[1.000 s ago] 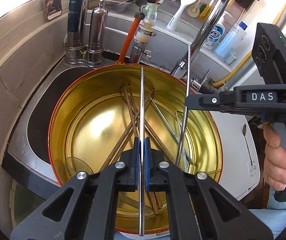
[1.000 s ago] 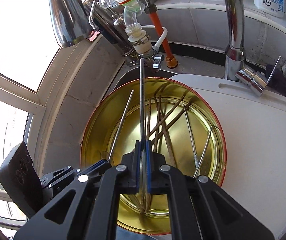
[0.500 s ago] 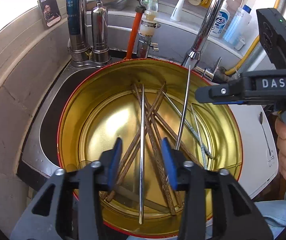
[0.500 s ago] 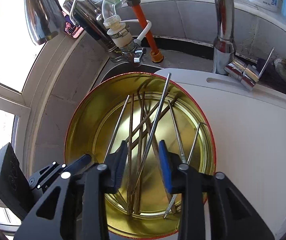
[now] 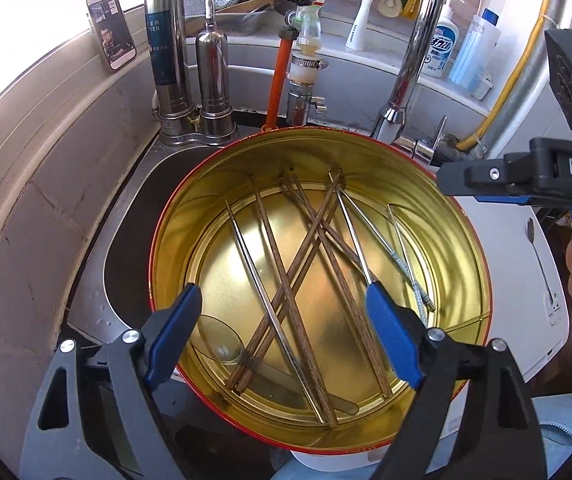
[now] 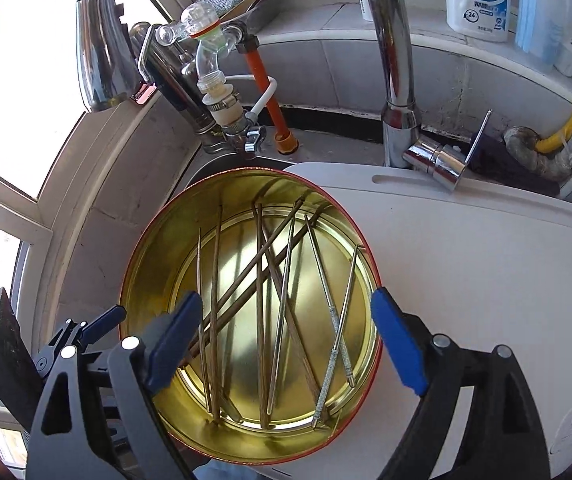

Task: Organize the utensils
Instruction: 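Move the right tool back over the metal spoon on the board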

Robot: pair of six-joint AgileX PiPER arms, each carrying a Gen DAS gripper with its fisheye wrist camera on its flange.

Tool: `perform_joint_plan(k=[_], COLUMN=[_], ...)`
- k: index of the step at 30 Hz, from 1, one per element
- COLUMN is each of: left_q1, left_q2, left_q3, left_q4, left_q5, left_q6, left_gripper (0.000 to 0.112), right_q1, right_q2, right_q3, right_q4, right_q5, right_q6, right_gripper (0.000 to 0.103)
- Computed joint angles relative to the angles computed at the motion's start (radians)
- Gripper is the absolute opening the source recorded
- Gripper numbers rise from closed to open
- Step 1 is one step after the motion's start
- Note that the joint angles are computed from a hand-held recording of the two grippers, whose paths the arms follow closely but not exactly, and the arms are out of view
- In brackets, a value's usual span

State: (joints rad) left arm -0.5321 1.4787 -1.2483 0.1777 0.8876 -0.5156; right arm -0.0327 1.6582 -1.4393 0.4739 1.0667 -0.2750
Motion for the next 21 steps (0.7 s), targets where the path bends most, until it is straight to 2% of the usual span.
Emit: perform_joint_plan(k=[6,10,15,21], left_q1=[0.017,0.0,-0.078,-0.174], left_q2=[-0.016,-0.006,0.044,0.162], left_q3=[0.012,-0.01,-0.068,-0.219], left_q4=[-0.067,-0.107,-0.104,-0.12], left_q5=[-0.013,-0.012,0.001,0.04], left_q6=[0.008,0.019,0.008,0.002], left_gripper=[0.082,0.083,0.083,0.083], right_q1=[-0.02,-0.085,-0.244,-0.508], right_q2=[-0.033,-0.081,-0.158,-0.163], right_q3=[0.047,0.115,0.217,0.274], right_q4=[0.012,0.072,0.172,0.268], right_q5=[-0.008,-0.021,-0.036,0.023], right_q6=[-0.028,-0.123,-0.284,-0.46], right_gripper=[0.087,0.089,0.091,0.092])
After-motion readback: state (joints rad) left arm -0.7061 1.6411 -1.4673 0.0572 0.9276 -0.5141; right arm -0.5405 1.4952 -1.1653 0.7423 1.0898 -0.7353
